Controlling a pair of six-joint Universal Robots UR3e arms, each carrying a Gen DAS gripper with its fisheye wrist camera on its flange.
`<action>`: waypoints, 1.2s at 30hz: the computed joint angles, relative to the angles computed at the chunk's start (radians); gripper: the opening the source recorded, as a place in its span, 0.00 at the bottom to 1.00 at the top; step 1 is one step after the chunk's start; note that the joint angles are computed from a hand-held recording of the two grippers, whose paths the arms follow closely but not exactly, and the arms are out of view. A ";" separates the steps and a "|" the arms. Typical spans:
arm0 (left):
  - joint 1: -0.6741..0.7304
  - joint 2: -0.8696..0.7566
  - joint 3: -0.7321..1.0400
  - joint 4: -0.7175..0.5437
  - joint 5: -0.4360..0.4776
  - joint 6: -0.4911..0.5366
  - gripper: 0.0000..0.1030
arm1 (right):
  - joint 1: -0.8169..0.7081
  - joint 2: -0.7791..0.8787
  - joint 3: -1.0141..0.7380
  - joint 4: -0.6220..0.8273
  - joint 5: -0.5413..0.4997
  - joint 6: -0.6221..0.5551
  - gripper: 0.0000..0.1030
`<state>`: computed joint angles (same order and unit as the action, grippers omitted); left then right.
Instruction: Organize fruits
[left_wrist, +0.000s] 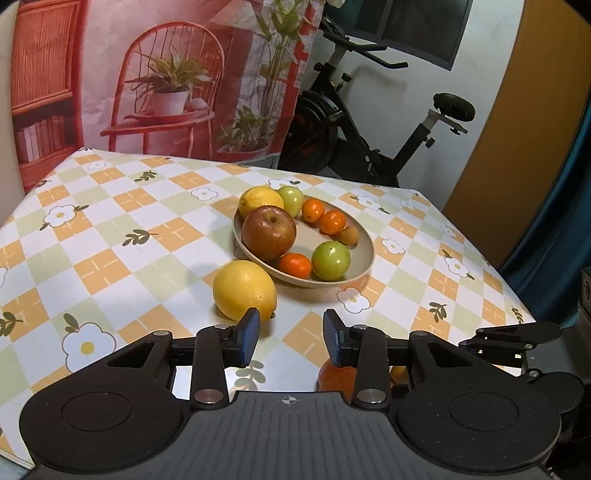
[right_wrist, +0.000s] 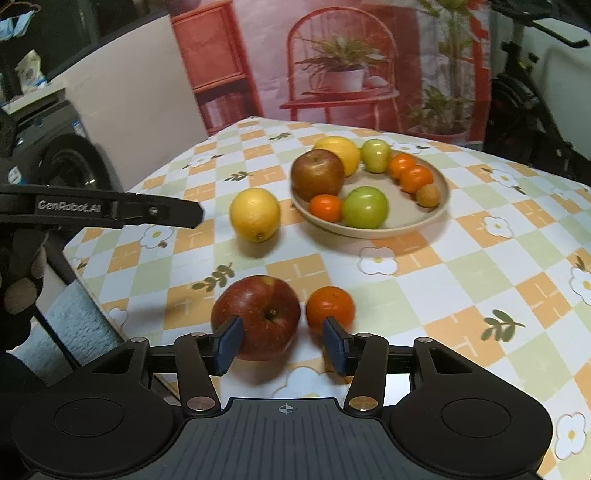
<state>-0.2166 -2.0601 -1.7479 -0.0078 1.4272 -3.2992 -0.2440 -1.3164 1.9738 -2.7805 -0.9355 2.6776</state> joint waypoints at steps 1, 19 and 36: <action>0.001 0.000 -0.001 -0.001 -0.001 -0.001 0.38 | 0.005 0.003 -0.006 0.007 0.002 -0.006 0.46; 0.009 -0.013 -0.014 0.048 0.070 -0.058 0.38 | 0.102 0.256 -0.359 0.056 0.025 0.080 0.44; 0.007 -0.024 -0.012 0.055 0.096 -0.087 0.38 | 0.109 0.236 -0.145 -0.351 0.021 0.125 0.49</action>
<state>-0.2096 -2.0837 -1.7602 0.0471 1.5227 -3.3866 -0.1348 -1.0807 1.8293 -3.1315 -0.9148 2.8028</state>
